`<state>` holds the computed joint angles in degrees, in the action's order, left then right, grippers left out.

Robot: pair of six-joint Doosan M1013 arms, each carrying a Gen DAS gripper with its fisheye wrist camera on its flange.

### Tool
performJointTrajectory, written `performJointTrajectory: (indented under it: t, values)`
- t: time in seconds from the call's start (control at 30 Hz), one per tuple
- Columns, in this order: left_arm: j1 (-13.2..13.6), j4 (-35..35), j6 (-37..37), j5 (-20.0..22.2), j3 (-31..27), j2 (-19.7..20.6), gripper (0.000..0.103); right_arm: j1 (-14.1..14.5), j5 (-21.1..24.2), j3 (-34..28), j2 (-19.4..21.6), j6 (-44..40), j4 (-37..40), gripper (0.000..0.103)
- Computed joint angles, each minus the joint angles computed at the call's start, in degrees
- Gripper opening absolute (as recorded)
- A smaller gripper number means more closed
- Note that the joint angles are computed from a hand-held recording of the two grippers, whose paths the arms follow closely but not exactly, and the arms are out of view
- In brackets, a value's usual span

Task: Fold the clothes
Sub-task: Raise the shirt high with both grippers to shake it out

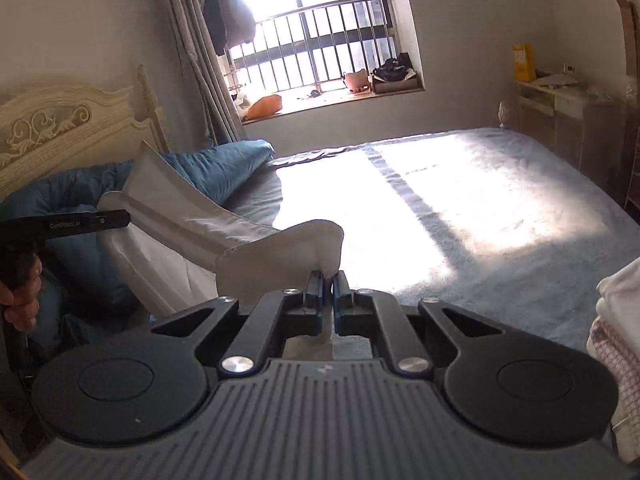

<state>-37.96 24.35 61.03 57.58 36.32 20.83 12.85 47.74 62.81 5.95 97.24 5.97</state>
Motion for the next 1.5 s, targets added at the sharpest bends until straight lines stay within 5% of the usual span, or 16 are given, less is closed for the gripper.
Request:
performJointTrajectory:
  t: [0.23,0.47,0.63,0.73,0.93,1.0,1.2,1.3,1.5]
  values:
    - [-4.3,13.8,-7.2,-5.2,-4.4,-2.7,0.003,3.3,-5.4,-9.7,0.0,-2.8,-7.7,0.003]
    - [-10.4,28.1,-10.9,-1.9,-14.1,0.2,0.003,0.3,-16.0,-13.1,-1.5,-19.1,4.2,0.003]
    - [-13.2,28.4,-7.9,3.9,-20.0,3.1,0.003,-3.6,-19.5,-11.9,-3.3,-32.0,18.6,0.003]
    - [-14.4,27.6,-4.9,9.5,-21.7,4.7,0.003,-6.2,-15.2,-10.2,-4.1,-36.9,27.4,0.004]
    - [-16.0,26.5,-8.1,17.6,-14.1,1.1,0.003,-10.4,4.3,-4.4,-4.9,-38.0,41.8,0.008]
    - [-15.9,26.0,-8.7,19.2,-12.9,0.3,0.003,-9.4,9.2,-1.4,-5.3,-36.7,40.9,0.027]
    - [-16.4,26.9,-7.7,22.0,-13.6,0.3,0.003,-2.3,19.4,1.4,-5.0,-30.6,38.2,0.037]
    - [-16.6,27.3,-7.6,21.5,-14.3,0.4,0.003,0.1,20.5,1.7,-4.4,-30.2,40.3,0.049]
    - [-16.8,27.2,-4.9,20.2,-18.8,2.2,0.003,5.4,19.4,2.2,-3.4,-35.3,33.1,0.052]
